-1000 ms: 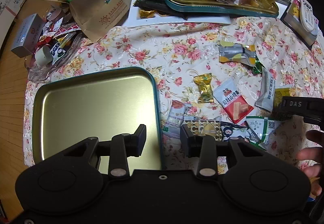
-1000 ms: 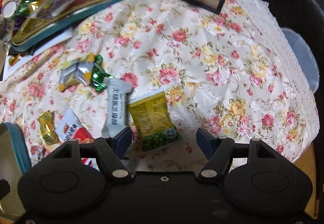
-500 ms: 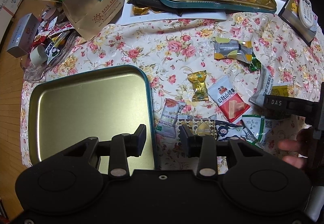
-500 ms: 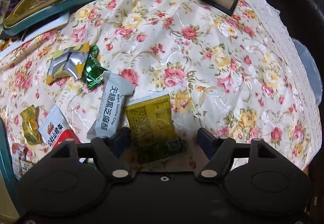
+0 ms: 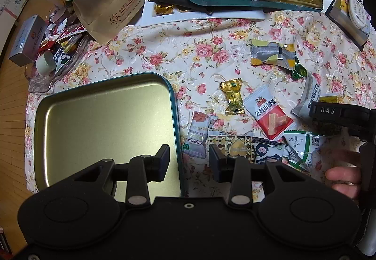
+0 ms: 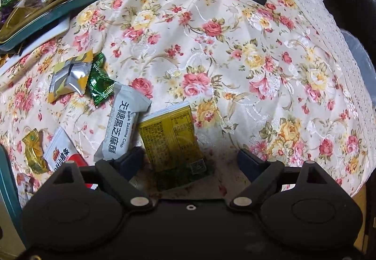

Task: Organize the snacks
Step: 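Close the right tool on the yellow-green snack packet and lift it, then grasp the gold-wrapped candy with the left tool while the right tool holds the packet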

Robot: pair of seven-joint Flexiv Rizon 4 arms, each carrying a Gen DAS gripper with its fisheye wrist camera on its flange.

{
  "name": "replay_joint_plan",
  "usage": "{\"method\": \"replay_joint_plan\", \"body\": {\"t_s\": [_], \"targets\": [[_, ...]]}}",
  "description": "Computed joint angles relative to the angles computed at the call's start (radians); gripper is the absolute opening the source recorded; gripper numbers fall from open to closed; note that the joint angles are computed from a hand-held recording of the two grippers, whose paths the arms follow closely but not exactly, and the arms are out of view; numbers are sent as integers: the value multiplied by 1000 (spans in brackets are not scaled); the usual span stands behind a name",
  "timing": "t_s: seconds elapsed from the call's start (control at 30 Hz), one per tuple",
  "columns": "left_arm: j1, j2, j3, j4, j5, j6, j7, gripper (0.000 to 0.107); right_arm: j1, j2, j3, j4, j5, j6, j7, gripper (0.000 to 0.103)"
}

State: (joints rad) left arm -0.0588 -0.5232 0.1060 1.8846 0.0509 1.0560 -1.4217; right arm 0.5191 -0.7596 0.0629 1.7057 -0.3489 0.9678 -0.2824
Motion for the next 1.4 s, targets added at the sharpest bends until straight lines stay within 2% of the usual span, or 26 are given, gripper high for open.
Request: {"method": "replay_joint_plan", "body": {"t_s": [0.13, 0.2, 0.4, 0.6, 0.73, 0.93, 1.03, 1.17, 1.4], "targets": [[10, 0, -8, -3, -14, 0, 9, 47, 4, -3, -2, -1, -11, 8, -11, 88], [15, -2, -8, -9, -25, -2, 5, 47, 11, 0, -5, 7, -29, 31, -28, 73], [32, -17, -8, -33, -57, -20, -11, 47, 3, 6, 17, -6, -17, 21, -90, 47], [41, -37, -14, -65, -78, -47, -36, 47, -38, 47, 41, 38, 58, 87, -89, 37], [47, -43, -30, -71, -97, -46, -27, 47, -66, 85, 70, 68, 117, 125, -98, 37], [64, -61, -70, -78, -157, -60, 14, 47, -34, 132, 47, 114, 94, 166, -83, 37], [49, -81, -65, -93, -168, -60, -4, 47, -49, 151, 66, 131, 115, 185, -87, 36], [38, -111, -71, -116, -187, -60, -31, 47, -37, 177, 51, 164, 108, 215, -64, 36], [-2, -170, -66, -150, -181, -6, -76, 47, -26, 208, 30, 206, 69, 264, -44, 36]]}}
